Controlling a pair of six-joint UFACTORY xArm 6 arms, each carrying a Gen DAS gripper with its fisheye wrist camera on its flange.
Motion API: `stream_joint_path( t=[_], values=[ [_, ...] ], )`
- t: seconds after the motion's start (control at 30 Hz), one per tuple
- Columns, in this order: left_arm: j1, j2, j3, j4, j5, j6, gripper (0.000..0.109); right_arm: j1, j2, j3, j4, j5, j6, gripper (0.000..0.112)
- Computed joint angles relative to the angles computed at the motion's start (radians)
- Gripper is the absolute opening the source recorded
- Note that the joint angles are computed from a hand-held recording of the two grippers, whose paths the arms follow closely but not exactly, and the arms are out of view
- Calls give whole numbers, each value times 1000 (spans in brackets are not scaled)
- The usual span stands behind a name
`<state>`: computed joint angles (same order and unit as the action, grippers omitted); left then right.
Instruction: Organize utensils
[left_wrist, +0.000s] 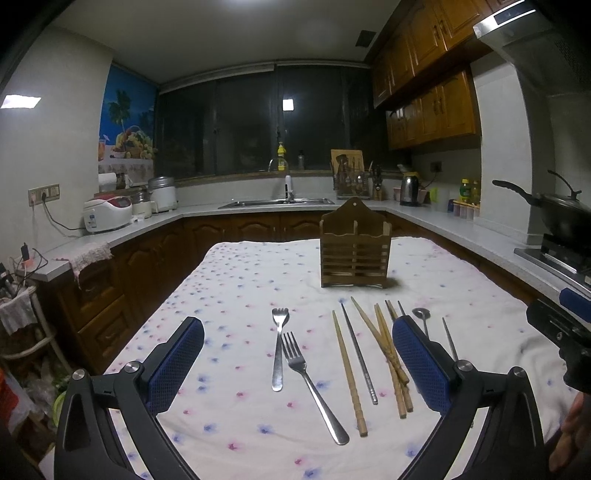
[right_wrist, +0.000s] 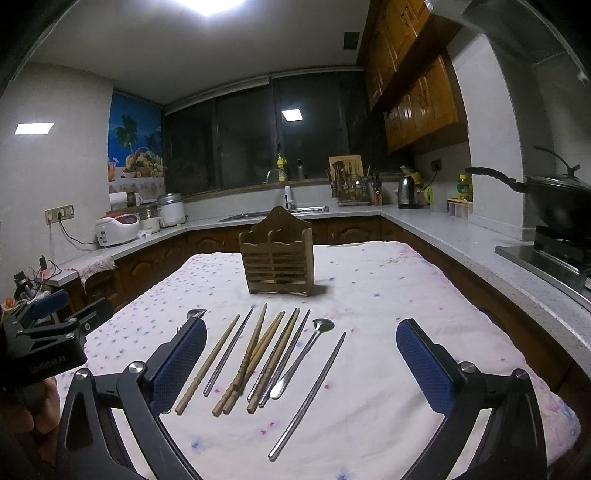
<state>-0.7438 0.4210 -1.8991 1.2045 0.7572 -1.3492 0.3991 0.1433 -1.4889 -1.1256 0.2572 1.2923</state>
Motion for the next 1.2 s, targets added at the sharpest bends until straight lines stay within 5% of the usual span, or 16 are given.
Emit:
stream_joint_path(
  t=[0.87, 1.2],
  values=[
    [10, 1, -1, -33, -17, 16, 102, 11, 19, -20, 56, 12, -55, 103],
    [80, 103, -187, -457, -31, 306, 102, 6, 100, -116, 485, 85, -423, 103]
  ],
)
